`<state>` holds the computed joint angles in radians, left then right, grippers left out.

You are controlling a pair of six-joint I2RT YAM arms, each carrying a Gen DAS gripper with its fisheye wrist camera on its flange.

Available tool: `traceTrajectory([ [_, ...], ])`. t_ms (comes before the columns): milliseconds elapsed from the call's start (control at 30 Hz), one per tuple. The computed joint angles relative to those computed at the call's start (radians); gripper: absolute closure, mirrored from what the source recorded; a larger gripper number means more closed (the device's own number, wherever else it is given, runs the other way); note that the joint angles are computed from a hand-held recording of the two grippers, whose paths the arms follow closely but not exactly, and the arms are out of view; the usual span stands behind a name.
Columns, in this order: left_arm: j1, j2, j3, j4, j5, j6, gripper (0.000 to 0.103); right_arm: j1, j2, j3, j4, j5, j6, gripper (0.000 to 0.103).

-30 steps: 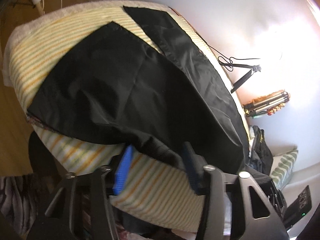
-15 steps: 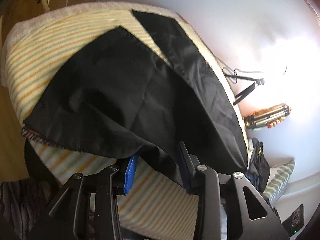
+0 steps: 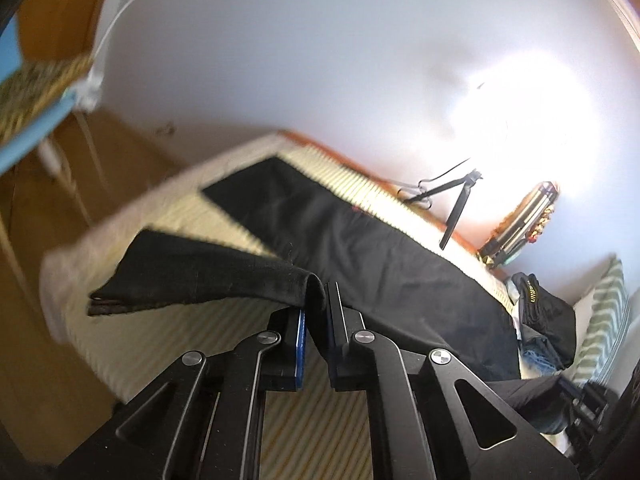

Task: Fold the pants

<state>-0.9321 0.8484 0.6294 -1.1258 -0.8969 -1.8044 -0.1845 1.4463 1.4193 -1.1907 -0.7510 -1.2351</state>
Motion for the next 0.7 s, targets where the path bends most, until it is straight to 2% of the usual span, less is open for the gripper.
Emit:
traceTrajectory([
  [100,0.189,-0.031,0.007,0.160,0.040,0.323,0.096,0.043,0.057,0.091,0.037,0.012,0.075,0.097],
  [167,0.351,-0.004,0.016,0.308,0.107,0.572,0.096,0.087,0.090,0.141,0.092,0.039,0.131,0.097],
  [233,0.491,0.018,0.018,0.438,0.199,0.735,0.096,0.129,0.120,0.175,0.160,0.078,0.181,0.097],
  [333,0.651,0.103,0.045,0.579,0.318,0.910,0.096,0.195,0.216,0.265,0.233,0.147,0.252,0.098],
  [500,0.851,0.310,0.102,0.760,0.515,1.087,0.096,0.276,0.418,0.443,0.270,0.256,0.331,0.098],
  [700,0.957,0.596,0.214,0.875,0.609,1.177,0.096,0.360,0.695,0.684,0.249,0.380,0.397,0.098],
])
